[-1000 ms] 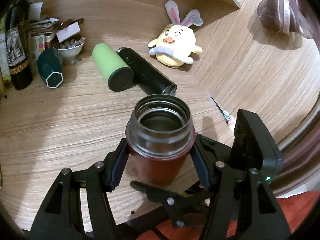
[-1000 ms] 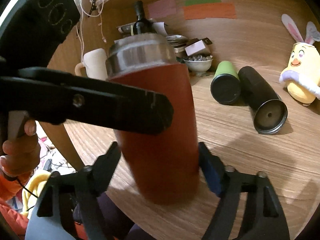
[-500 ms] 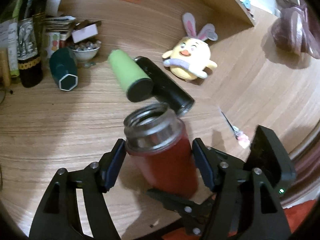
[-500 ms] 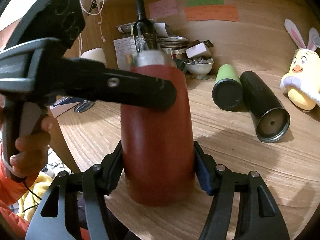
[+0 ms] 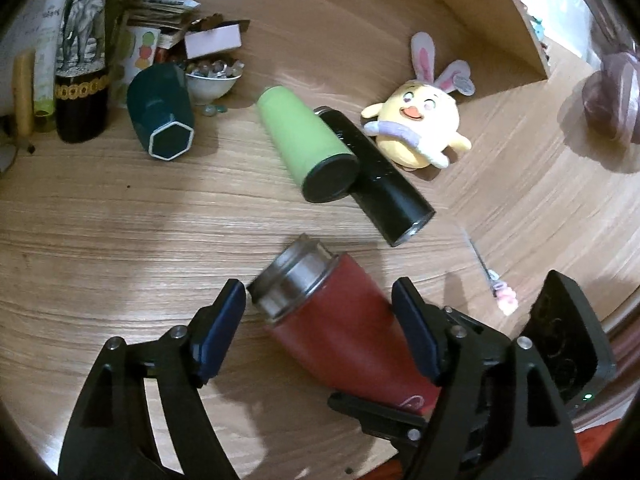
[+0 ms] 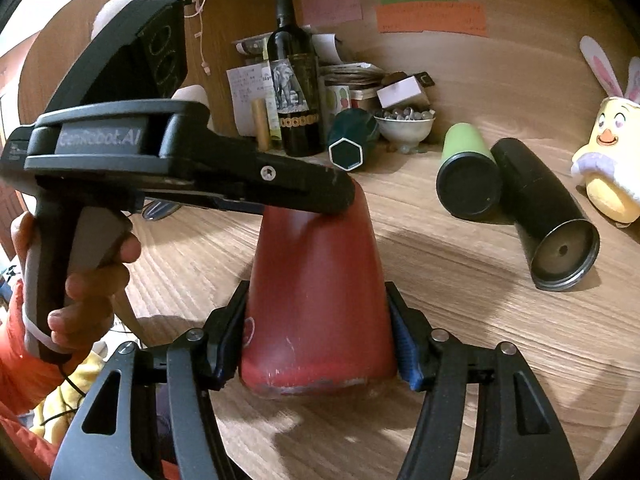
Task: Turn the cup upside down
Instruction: 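Rotate the held red thermos with the left gripper until its base faces up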
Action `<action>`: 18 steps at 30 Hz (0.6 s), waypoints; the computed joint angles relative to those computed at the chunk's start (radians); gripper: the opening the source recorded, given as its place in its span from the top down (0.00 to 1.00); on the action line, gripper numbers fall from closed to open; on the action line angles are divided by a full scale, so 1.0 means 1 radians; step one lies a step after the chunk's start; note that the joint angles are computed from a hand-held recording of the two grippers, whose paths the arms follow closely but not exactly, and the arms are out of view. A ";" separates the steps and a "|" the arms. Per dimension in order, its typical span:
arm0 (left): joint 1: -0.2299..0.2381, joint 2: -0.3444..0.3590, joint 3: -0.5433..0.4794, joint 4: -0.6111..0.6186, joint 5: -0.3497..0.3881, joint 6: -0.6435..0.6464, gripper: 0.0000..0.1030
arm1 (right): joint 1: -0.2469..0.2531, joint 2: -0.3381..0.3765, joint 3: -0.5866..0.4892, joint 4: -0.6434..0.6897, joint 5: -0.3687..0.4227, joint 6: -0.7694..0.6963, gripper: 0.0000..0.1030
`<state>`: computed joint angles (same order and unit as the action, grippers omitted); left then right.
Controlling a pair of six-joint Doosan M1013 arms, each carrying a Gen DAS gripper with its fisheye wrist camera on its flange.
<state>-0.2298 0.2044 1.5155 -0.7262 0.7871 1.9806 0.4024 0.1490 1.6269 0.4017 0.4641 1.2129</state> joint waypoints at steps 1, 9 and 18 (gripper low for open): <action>-0.005 0.000 0.001 0.033 -0.013 -0.021 0.27 | 0.001 0.001 -0.001 -0.008 0.004 0.009 0.43; -0.026 -0.014 0.015 0.132 -0.082 -0.061 0.23 | 0.000 0.005 -0.006 -0.002 0.014 0.015 0.43; -0.094 -0.100 0.093 0.333 -0.227 -0.089 0.60 | -0.001 -0.015 0.017 -0.022 0.007 0.019 0.43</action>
